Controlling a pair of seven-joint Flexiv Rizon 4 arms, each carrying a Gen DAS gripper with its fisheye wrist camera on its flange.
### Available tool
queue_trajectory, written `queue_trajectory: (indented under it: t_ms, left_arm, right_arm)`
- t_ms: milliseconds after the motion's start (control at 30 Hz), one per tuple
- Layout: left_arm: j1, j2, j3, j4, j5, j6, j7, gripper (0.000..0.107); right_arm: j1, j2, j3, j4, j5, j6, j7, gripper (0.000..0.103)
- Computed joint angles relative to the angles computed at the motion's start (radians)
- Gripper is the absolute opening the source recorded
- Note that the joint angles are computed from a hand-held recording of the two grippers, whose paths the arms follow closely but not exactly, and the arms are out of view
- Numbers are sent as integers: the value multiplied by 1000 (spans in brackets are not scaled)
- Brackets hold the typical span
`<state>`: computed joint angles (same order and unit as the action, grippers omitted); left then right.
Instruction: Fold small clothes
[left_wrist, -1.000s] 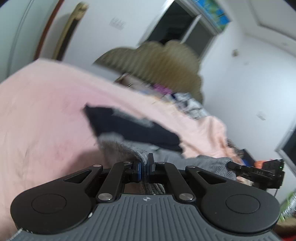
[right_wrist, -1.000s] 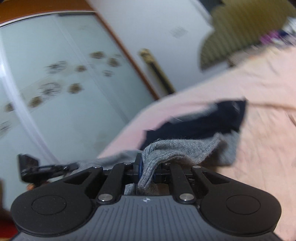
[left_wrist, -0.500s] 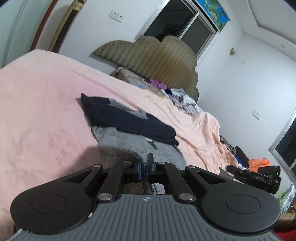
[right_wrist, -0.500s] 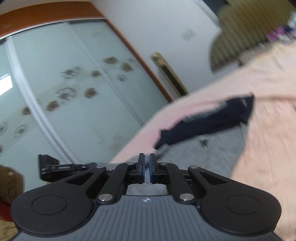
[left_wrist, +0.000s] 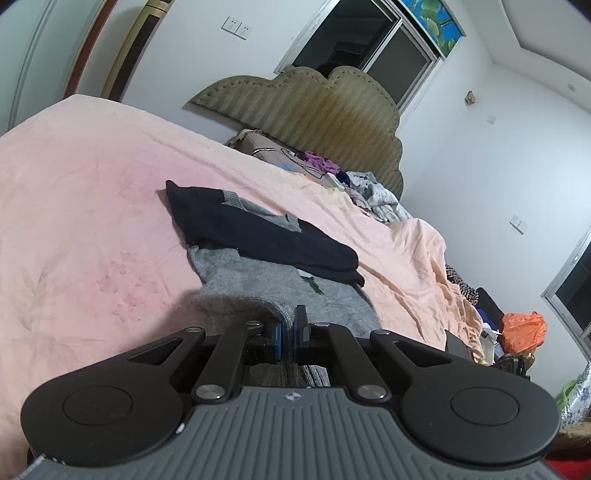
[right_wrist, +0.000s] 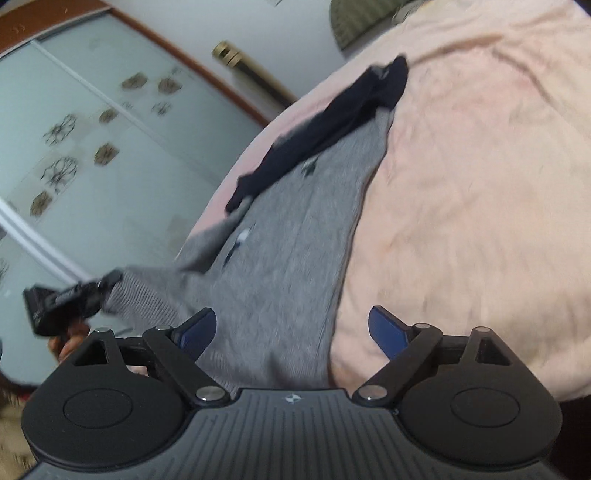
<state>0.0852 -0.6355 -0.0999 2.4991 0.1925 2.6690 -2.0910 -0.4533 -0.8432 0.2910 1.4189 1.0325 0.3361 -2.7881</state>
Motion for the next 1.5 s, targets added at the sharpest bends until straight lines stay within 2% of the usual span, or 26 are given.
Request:
queue_trajectory:
  t_ms: [67,100,133,167,200,333,433,533,600,667,733,767,833,900,967,1067,1133,1167,1200,1267,1333,1367,1500]
  left_arm:
    - [8,-5,-5,-8,10,-3,-7,5]
    - [11,-8,-8,-12,15,-5,-10,5]
    - [11,-10,-9,-17,16,-8,-11,5]
    - [9,-9,-9,-19,14,-12,-9,5]
    - [1,-8,-7,-20,6,-13,-4,5]
    - [-37,6,8,-11,-49,8,14,5]
    - [-28,-1,6,-26,-45,55,-6,5]
    - [-17,1,-2,-59,-54,54,-29,5]
    - [-19,1,-3,-89,-72,31,-32,5]
    - [-25,-3,-3,-114,-105,-9,-34,5]
    - [-3,-13,-16,-142,-93,-58,-57,5]
    - [3,-17,-19,-148,-92,-77,-66,5]
    - [1,-20,-16,-152,-99,-105,-68,5]
    - [-3,-21,-10,-147,-107,-114,-69,5]
    - [7,-21,-9,-141,-99,-112,-79,5]
    - [6,-17,-1,-130,-100,-99,-81,5]
    - [-4,-20,3,-128,-111,-88,-79,5]
    - [-8,-21,3,-127,-116,-86,-79,5]
    - [-13,-22,4,-126,-123,-84,-78,5]
    - [-31,-17,9,-120,-151,-88,-73,5]
    - [-47,-6,15,-109,-169,-78,-67,5]
    - [-44,-2,15,-100,-161,-65,-72,5]
    - [-7,14,4,-62,-83,13,-122,5]
  right_arm:
    - [0,-12,12,-3,-6,-44,-7,88]
    - [6,-16,17,1,-5,-54,-14,74]
    - [22,-19,18,4,-15,-59,-15,59]
    - [52,-11,13,20,-26,-25,-15,23]
    - [82,2,8,41,-25,37,-17,7]
    - [76,10,31,39,16,62,-4,7]
    - [30,13,60,8,85,5,-7,6]
    - [33,12,64,-48,159,17,7,6]
    - [77,-1,52,-97,185,101,17,6]
    - [153,-15,27,-137,173,244,50,8]
    - [224,-51,-2,-182,111,340,147,10]
    - [239,-73,-8,-205,84,341,211,12]
    - [232,-116,-7,-244,34,285,326,31]
    - [172,-134,37,-234,37,242,307,59]
    - [106,-141,80,-220,42,193,264,65]
    - [71,-124,88,-176,21,163,227,65]
    - [83,-113,86,-153,19,191,206,61]
    - [93,-104,85,-139,18,218,195,46]
    - [110,-96,81,-133,7,235,198,21]
    - [147,-87,69,-118,-22,277,206,6]
    - [136,-75,85,-95,-17,296,179,6]
    - [105,-74,104,-94,4,265,174,5]
    - [-65,-42,171,-64,138,57,74,5]
